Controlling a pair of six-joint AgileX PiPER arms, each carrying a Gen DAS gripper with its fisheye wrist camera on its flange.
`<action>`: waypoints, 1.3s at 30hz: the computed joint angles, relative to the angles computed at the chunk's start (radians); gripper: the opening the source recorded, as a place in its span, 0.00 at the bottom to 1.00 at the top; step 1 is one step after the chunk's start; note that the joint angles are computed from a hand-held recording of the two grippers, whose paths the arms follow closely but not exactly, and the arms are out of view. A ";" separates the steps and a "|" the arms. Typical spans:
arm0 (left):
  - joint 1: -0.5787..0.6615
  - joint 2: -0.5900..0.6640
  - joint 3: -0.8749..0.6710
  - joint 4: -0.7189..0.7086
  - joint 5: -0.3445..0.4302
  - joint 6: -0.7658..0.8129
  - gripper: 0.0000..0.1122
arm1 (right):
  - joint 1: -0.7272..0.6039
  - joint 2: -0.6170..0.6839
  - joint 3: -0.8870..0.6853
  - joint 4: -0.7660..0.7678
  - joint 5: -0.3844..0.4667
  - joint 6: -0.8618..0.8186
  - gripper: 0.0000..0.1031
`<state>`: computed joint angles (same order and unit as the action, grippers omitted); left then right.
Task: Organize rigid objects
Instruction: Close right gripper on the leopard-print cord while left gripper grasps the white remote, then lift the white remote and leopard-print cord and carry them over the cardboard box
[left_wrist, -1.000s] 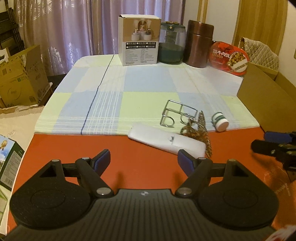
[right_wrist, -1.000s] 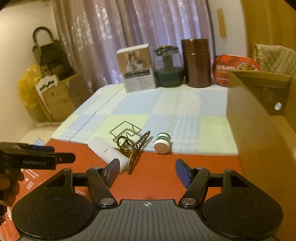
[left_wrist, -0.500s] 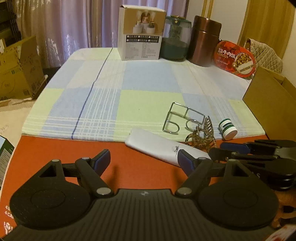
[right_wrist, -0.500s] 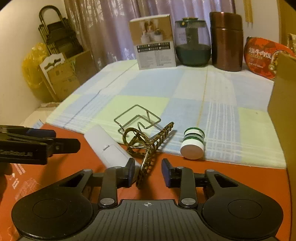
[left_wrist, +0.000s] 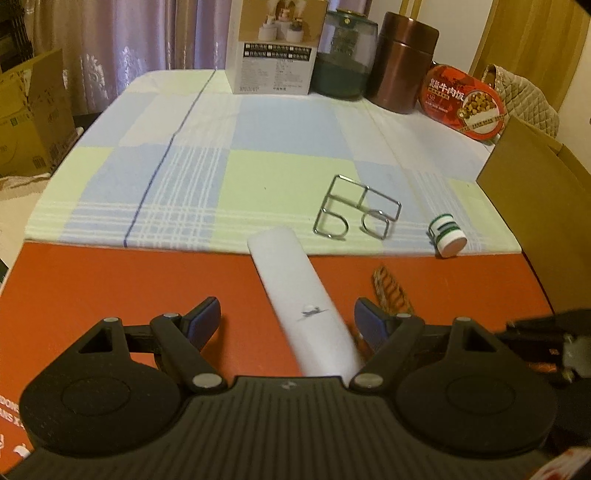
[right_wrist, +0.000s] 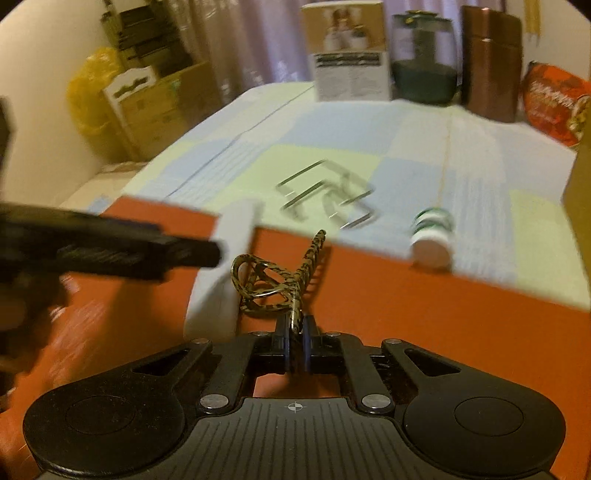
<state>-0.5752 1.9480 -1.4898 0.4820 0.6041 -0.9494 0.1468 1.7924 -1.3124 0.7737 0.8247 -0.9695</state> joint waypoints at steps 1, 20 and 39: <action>-0.001 0.004 -0.002 -0.003 -0.001 0.006 0.68 | -0.002 -0.014 0.014 -0.006 -0.001 0.004 0.02; -0.024 0.086 -0.034 0.250 0.002 -0.026 0.30 | -0.045 -0.042 0.069 0.001 -0.115 0.021 0.01; 0.005 0.072 -0.011 0.175 -0.043 0.010 0.30 | -0.020 -0.025 0.068 0.032 -0.174 -0.051 0.04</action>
<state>-0.5704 2.0200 -1.5008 0.6569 0.5616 -0.9394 0.1272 1.7677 -1.2440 0.8058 0.6505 -1.0205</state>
